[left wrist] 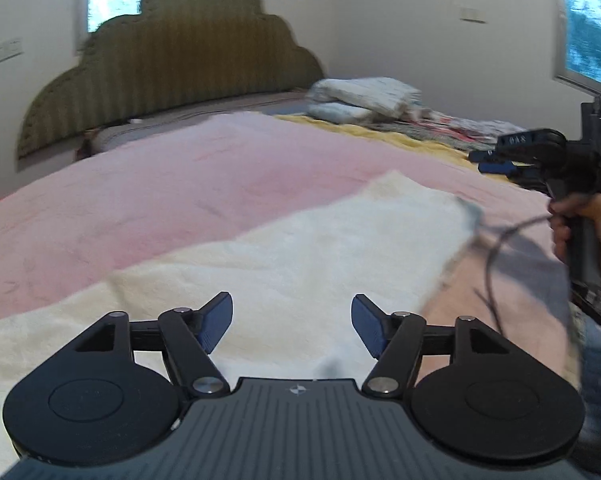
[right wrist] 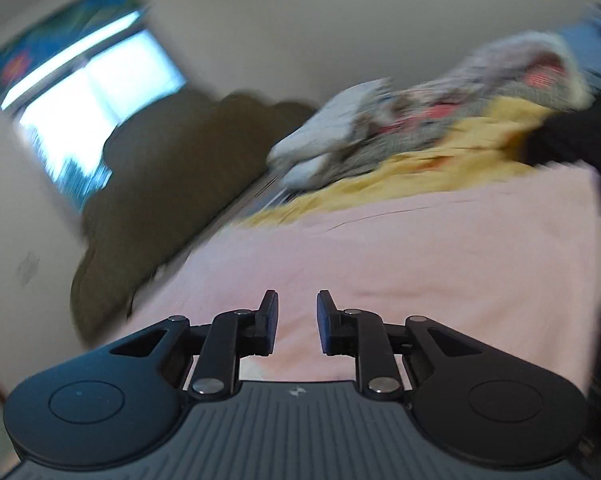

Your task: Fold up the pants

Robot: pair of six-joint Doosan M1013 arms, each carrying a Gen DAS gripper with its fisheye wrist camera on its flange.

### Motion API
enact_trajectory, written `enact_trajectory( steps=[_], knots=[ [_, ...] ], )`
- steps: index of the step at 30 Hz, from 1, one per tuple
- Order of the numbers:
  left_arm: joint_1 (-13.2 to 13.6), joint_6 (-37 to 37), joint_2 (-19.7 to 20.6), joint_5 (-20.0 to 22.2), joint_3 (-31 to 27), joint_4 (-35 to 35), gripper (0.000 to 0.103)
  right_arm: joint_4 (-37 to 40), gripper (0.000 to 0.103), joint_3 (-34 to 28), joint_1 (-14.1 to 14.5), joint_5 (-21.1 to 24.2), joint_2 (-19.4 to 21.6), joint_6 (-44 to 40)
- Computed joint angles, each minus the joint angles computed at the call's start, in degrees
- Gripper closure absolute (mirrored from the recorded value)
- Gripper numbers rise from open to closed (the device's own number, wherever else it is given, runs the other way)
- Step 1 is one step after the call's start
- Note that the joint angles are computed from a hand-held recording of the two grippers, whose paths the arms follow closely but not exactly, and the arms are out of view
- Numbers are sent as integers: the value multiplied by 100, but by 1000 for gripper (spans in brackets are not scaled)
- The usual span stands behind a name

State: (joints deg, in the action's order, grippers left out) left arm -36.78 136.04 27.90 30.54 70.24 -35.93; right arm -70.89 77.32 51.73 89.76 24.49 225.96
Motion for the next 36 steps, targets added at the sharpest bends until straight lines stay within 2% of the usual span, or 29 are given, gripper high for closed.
enact_trajectory(
  steps=[1, 2, 4, 7, 8, 10, 11, 14, 16, 18, 20, 23, 25, 29, 32, 33, 36],
  knots=[
    [-28, -583, 74, -65, -137, 540, 32, 95, 81, -83, -105, -489, -11, -568],
    [-45, -1099, 167, -16, -306, 1024, 31, 277, 76, -196, -237, -1069, -3, -1233],
    [-61, -2008, 423, 340, -752, 1871, 30, 650, 73, -467, -465, -1993, 113, -2506],
    [-45, -2935, 824, 1002, -1413, 2676, 30, 1418, 73, -866, -752, -2780, 338, -4014],
    [-44, -3232, 961, 1228, -1626, 2939, 29, 1745, 71, -1032, -836, -2774, 438, -4486],
    [-20, -3681, 1138, 1476, -1891, 3237, 25, 2455, 58, -1400, -984, -2324, 689, -5423],
    [7, -3760, 1127, 1454, -1891, 3169, 28, 2465, 50, -1475, -1000, -2093, 759, -5564],
    [20, -3815, 923, 1171, -1608, 3148, 26, 2019, 47, -1585, -858, -1450, 812, -5084],
    [-8, -3678, 789, 999, -1386, 3137, 25, 1702, 47, -1321, -691, -1809, 629, -4877],
    [-69, -3673, 696, 908, -1210, 3233, 25, 1733, 47, -1160, -571, -2253, 500, -4943],
    [-107, -3579, 659, 867, -1110, 3231, 24, 1937, 47, -1184, -489, -2412, 508, -5278],
    [-169, -3693, 629, 715, -972, 3471, 21, 2391, 46, -1313, -468, -2215, 635, -5774],
    [-186, -3754, 589, 611, -890, 3594, 18, 2257, 45, -1210, -447, -2268, 625, -5528],
    [-172, -3759, 561, 614, -850, 3531, 17, 1965, 45, -1267, -365, -2033, 638, -4998],
    [-179, -3871, 557, 609, -836, 3582, 16, 1757, 44, -1124, -304, -2198, 542, -4644],
    [-186, -3901, 553, 607, -831, 3613, 16, 1799, 42, -1095, -317, -2293, 521, -4693],
    [-196, -3902, 541, 624, -825, 3627, 16, 2174, 40, -1267, -351, -2003, 645, -5287]
  ],
)
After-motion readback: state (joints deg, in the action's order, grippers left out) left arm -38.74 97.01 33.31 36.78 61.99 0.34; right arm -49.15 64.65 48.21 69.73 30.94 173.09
